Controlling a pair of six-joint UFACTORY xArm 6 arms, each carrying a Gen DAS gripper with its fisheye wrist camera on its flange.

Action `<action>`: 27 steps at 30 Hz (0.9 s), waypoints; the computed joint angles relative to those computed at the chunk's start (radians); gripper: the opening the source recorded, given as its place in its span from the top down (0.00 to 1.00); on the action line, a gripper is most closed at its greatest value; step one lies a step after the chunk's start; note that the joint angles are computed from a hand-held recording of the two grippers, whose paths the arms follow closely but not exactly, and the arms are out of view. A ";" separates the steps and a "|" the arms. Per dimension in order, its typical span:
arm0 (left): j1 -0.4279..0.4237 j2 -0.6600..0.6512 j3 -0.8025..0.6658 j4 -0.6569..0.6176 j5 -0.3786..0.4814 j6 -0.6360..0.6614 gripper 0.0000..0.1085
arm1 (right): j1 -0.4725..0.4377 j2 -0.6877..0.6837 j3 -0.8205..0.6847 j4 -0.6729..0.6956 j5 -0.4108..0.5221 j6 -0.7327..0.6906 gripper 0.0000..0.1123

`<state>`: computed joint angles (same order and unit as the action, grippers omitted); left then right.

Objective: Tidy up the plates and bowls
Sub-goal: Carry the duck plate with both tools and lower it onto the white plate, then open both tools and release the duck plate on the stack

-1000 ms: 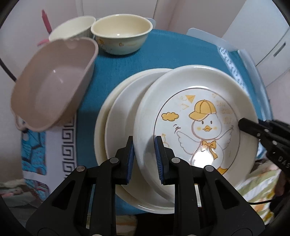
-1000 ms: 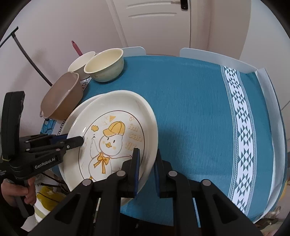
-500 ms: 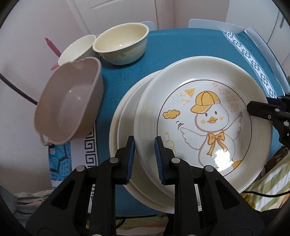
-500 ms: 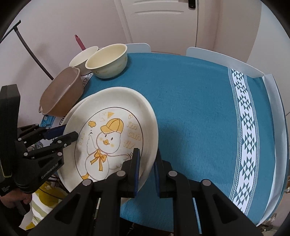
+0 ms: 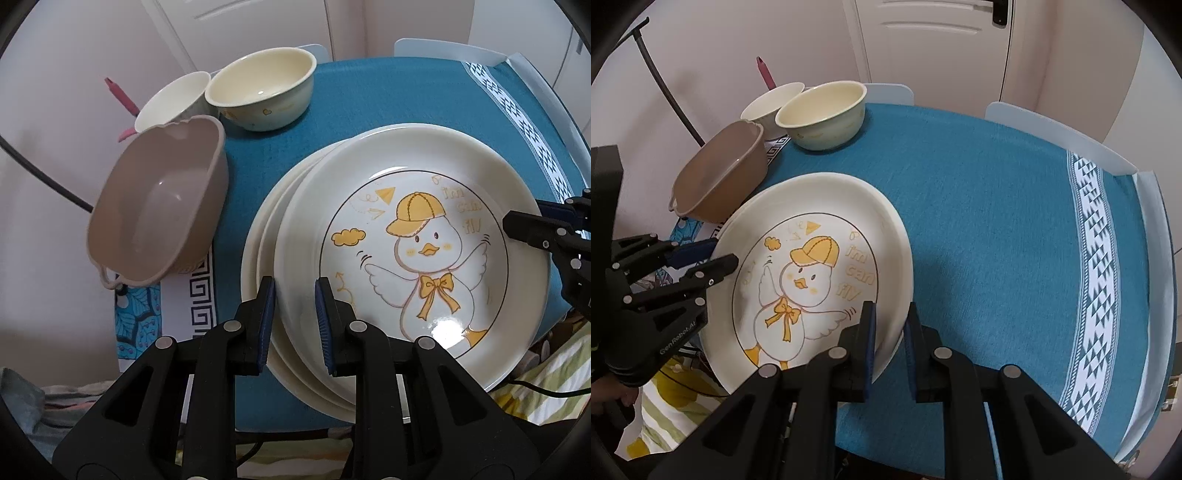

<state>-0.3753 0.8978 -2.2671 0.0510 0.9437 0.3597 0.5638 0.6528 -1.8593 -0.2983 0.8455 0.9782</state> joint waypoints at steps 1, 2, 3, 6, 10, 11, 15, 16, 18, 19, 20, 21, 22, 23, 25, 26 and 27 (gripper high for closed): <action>0.001 -0.007 0.011 0.002 -0.006 0.000 0.82 | 0.002 0.000 -0.001 -0.005 0.001 0.003 0.88; -0.001 -0.009 0.015 0.010 -0.007 -0.006 0.82 | 0.001 0.000 0.000 -0.007 0.001 0.001 0.88; -0.002 -0.013 0.022 0.015 -0.009 -0.009 0.82 | 0.001 0.000 0.000 -0.005 0.000 -0.001 0.88; -0.004 -0.042 0.067 0.029 -0.041 -0.021 0.82 | 0.004 0.007 -0.014 -0.012 0.014 -0.008 0.88; -0.003 -0.045 0.070 0.038 -0.051 -0.031 0.82 | 0.007 0.018 -0.021 0.006 0.015 -0.017 0.88; -0.003 -0.045 0.068 0.036 -0.050 -0.033 0.82 | 0.010 0.023 -0.030 -0.003 0.025 -0.019 0.87; -0.001 -0.043 0.065 0.038 -0.052 -0.037 0.82 | 0.011 0.021 -0.027 -0.003 0.028 -0.026 0.87; -0.001 -0.044 0.068 0.042 -0.056 -0.042 0.82 | 0.012 0.025 -0.034 -0.006 0.034 -0.025 0.87; 0.002 -0.041 0.060 0.041 -0.051 -0.047 0.82 | 0.016 0.031 -0.048 -0.018 0.055 -0.027 0.87; 0.003 -0.041 0.059 0.035 -0.049 -0.046 0.82 | 0.017 0.030 -0.046 -0.022 0.053 -0.028 0.87; 0.004 -0.039 0.054 0.031 -0.045 -0.047 0.82 | 0.019 0.031 -0.049 -0.027 0.054 -0.025 0.88; 0.004 -0.039 0.055 0.033 -0.045 -0.048 0.82 | 0.021 0.036 -0.061 -0.032 0.067 -0.032 0.88; 0.004 -0.039 0.053 0.036 -0.043 -0.050 0.82 | 0.022 0.042 -0.071 -0.032 0.075 -0.038 0.88; 0.004 -0.035 0.041 0.034 -0.028 -0.053 0.82 | 0.022 0.042 -0.070 -0.032 0.074 -0.037 0.88; 0.009 -0.032 0.015 0.003 0.003 -0.049 0.82 | 0.020 0.025 -0.049 -0.038 0.057 -0.021 0.87; 0.014 -0.042 0.008 -0.022 0.012 -0.049 0.82 | 0.019 0.013 -0.036 -0.047 0.046 -0.008 0.88; 0.017 -0.047 0.002 -0.033 0.015 -0.051 0.82 | 0.017 -0.007 -0.015 -0.057 0.026 0.008 0.87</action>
<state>-0.3588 0.8512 -2.2655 0.0179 0.9584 0.3086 0.5803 0.6454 -1.8748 -0.3554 0.8715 0.9860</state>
